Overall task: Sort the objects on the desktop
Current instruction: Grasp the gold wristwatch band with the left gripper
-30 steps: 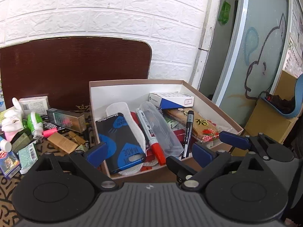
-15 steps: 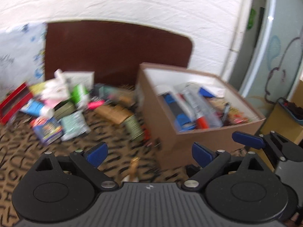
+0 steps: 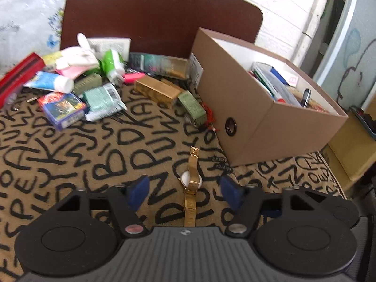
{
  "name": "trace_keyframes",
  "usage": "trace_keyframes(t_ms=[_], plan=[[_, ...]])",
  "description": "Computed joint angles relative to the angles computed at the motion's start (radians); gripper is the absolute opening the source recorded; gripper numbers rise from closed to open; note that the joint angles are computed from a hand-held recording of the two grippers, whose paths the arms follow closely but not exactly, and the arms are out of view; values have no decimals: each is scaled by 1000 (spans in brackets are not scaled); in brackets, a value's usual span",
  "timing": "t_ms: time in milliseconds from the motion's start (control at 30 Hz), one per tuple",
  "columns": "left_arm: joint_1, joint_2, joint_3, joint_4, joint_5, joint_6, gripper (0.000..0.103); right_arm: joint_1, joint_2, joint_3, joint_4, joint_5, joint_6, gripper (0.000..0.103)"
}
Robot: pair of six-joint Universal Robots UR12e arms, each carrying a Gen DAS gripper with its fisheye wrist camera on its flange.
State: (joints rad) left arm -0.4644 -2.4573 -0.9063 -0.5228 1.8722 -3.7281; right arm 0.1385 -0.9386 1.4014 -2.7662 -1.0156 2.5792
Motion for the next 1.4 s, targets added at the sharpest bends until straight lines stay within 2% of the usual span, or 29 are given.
trace_keyframes(t_ms=[100,133,267,333,433,467,733,800,833,900,967,1100,1167,1233,1400], plan=[[6,-19,28,-13,-25,23,55,5,9,-8,-2,-23,24,65],[7,-26,40,-20,-34,32,52,6,12,-10,-1,-28,33,60],[18,-52,87,-58,-98,48,33,8,25,-13,-27,-34,94,53],[18,-65,108,-73,-86,57,30,11,29,-11,-56,-44,114,51],[21,-72,123,-84,-86,53,12,15,39,-18,-76,-55,142,50],[22,-73,126,-90,-86,50,10,14,39,-16,-81,-55,147,50],[36,-56,90,-62,-116,-5,10,21,66,-54,-77,-54,141,50],[36,-52,82,-57,-118,-16,10,17,68,-61,-60,-24,126,44],[37,-50,79,-55,-119,-25,11,14,68,-63,-50,-3,114,33],[39,-48,78,-61,-124,-45,13,13,63,-57,-42,7,74,26],[41,-51,87,-80,-133,-63,23,13,59,-52,-37,13,45,22],[41,-66,112,-93,-151,-36,37,9,56,-47,-31,30,37,21],[38,-76,132,-105,-142,-9,35,9,57,-48,-31,31,56,21],[36,-80,141,-122,-127,3,26,10,59,-53,-25,31,74,23],[41,-73,124,-102,-137,-36,26,15,83,-89,-12,29,107,27]])
